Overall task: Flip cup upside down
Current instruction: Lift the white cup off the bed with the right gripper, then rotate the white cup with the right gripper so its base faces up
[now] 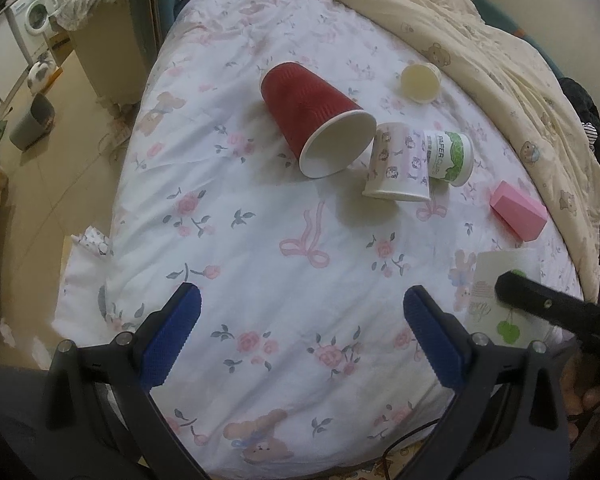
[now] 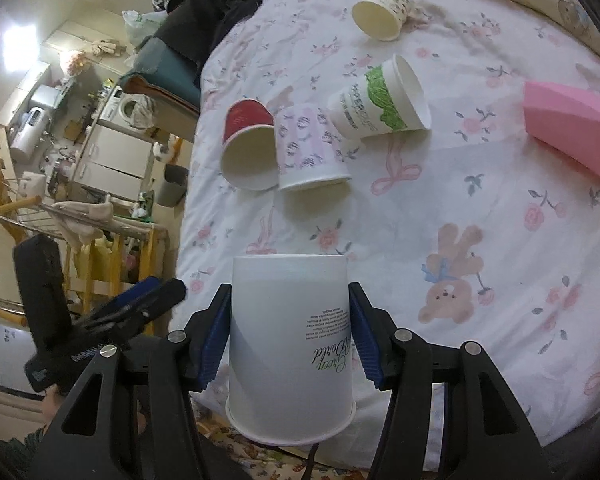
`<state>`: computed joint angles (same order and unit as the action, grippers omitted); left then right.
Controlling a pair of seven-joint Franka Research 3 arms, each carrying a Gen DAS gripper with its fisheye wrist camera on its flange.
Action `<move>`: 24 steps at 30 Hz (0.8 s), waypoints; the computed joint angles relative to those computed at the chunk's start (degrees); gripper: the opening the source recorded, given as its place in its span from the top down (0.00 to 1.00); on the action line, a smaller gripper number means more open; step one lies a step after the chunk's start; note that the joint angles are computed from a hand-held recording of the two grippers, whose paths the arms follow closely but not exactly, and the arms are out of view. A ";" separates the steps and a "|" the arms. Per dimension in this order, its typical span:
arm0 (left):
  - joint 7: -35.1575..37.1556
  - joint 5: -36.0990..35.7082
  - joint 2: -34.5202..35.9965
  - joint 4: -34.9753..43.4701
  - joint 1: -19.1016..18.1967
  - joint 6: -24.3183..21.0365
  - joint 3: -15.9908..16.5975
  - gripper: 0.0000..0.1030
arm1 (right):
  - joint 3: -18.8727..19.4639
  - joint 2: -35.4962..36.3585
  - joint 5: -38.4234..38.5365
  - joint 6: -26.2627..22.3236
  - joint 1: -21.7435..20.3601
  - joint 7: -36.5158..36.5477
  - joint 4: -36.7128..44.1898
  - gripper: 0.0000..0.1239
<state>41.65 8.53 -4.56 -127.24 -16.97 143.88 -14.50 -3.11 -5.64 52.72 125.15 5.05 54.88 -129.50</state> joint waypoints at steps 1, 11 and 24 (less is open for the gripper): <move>0.35 -0.57 -0.05 -0.15 -0.08 0.39 0.06 0.03 | 0.00 0.04 0.05 0.07 -0.01 -0.06 0.08 0.53; 25.42 -22.68 0.12 -0.45 -5.23 10.86 0.81 0.03 | 0.02 0.66 0.06 0.35 -0.41 1.22 0.04 0.53; 26.84 -23.51 4.27 2.37 -4.12 6.11 -1.62 0.03 | 0.20 -1.22 1.02 0.44 0.48 -2.48 -0.67 0.53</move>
